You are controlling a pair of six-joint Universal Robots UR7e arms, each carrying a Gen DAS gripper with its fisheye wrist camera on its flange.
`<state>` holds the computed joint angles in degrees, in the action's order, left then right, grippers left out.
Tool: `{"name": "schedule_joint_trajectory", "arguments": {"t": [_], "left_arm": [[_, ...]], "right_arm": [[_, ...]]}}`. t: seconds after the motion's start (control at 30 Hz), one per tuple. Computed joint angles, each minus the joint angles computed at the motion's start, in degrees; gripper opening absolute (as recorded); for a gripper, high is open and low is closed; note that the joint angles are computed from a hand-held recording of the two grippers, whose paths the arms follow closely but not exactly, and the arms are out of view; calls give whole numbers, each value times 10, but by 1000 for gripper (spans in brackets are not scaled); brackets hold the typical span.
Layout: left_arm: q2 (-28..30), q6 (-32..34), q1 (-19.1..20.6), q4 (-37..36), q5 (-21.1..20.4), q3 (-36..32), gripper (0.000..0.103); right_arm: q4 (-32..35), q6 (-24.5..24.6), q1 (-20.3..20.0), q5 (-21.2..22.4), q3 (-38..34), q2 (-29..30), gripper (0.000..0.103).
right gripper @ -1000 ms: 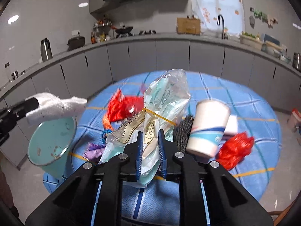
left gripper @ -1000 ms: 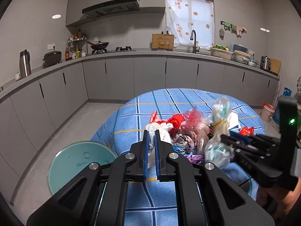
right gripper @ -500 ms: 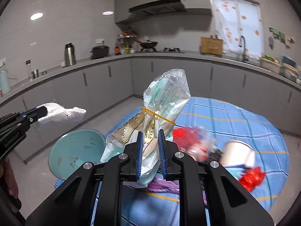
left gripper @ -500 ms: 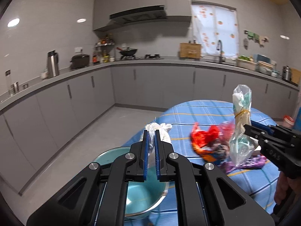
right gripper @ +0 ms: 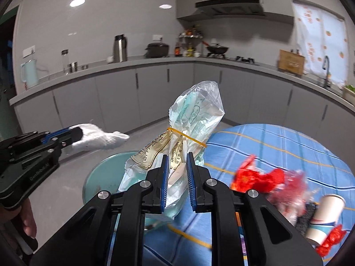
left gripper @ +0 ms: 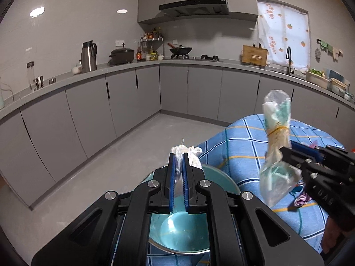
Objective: Collect trash
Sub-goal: 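Carry both items over the teal bucket and open both tools to drop them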
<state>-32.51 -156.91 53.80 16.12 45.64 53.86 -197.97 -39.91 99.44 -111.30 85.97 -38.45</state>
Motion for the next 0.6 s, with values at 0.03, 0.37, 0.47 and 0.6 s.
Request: {"name": "schedule_joint_trajectory", "arguments": {"t": [0.03, 0.37, 0.47, 0.6], "left_arm": [[3, -3, 3, 5, 0, -5, 7], [39, -29, 22, 54, 5, -61, 8], [49, -35, 26, 66, 6, -72, 9], [59, -44, 29, 79, 5, -85, 15]], "right_arm": [[7, -3, 1, 0, -7, 7, 17], [71, -18, -7, 6, -57, 51, 17], [89, -23, -11, 7, -72, 62, 19], [95, -25, -16, 5, -93, 77, 30]]}}
